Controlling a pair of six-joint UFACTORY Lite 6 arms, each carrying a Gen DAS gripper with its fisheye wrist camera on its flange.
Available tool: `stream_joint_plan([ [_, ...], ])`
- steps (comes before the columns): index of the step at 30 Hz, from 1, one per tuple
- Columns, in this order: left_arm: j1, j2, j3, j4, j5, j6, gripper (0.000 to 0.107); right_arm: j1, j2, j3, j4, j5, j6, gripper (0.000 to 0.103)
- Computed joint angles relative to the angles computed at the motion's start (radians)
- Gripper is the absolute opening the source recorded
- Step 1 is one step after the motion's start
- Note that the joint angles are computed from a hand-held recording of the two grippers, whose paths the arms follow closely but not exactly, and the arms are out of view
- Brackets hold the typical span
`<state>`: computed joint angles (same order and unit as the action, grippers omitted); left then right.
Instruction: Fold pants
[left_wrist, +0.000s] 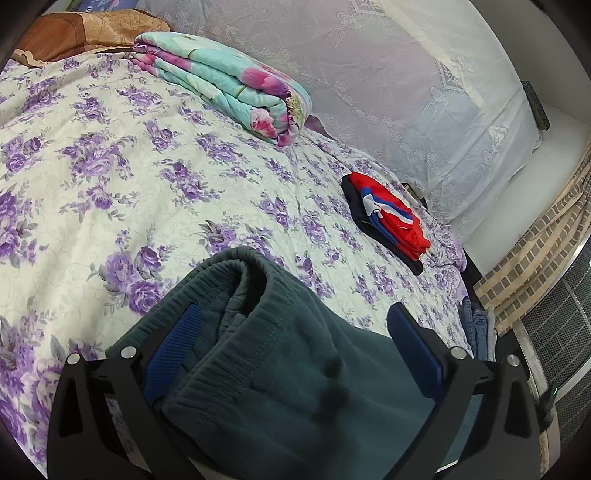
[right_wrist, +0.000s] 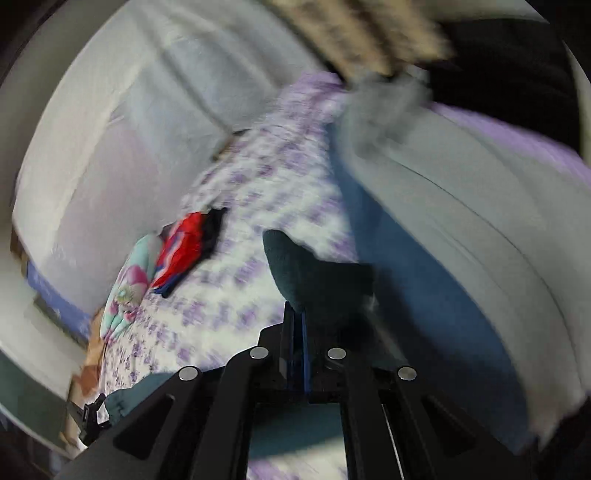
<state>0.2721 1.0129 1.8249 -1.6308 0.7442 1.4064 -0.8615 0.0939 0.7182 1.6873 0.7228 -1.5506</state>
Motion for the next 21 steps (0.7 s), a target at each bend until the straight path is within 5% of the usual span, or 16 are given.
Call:
stream_joint_plan([
  [4,-0.003,0.000,0.003,0.010,-0.011,-0.005,0.098,-0.108,0.184,-0.022,-0.014,0.099,-0.080,0.004],
  [11,-0.007,-0.003,0.001,0.014,-0.026,-0.001,0.098,-0.163,0.048,-0.097,-0.071,0.167,-0.058,0.009],
  [13,-0.005,0.000,0.004,0.015,-0.019,-0.005,0.098,-0.157,-0.005,-0.135,-0.064,0.151,-0.082,0.010],
  [16,-0.002,0.001,0.006,0.022,-0.011,-0.010,0.098,-0.118,-0.022,-0.137,-0.098,0.098,-0.066,0.031],
  [21,0.007,0.006,0.011,0.027,0.011,-0.018,0.098,-0.190,-0.180,-0.244,-0.039,-0.036,-0.149,0.031],
])
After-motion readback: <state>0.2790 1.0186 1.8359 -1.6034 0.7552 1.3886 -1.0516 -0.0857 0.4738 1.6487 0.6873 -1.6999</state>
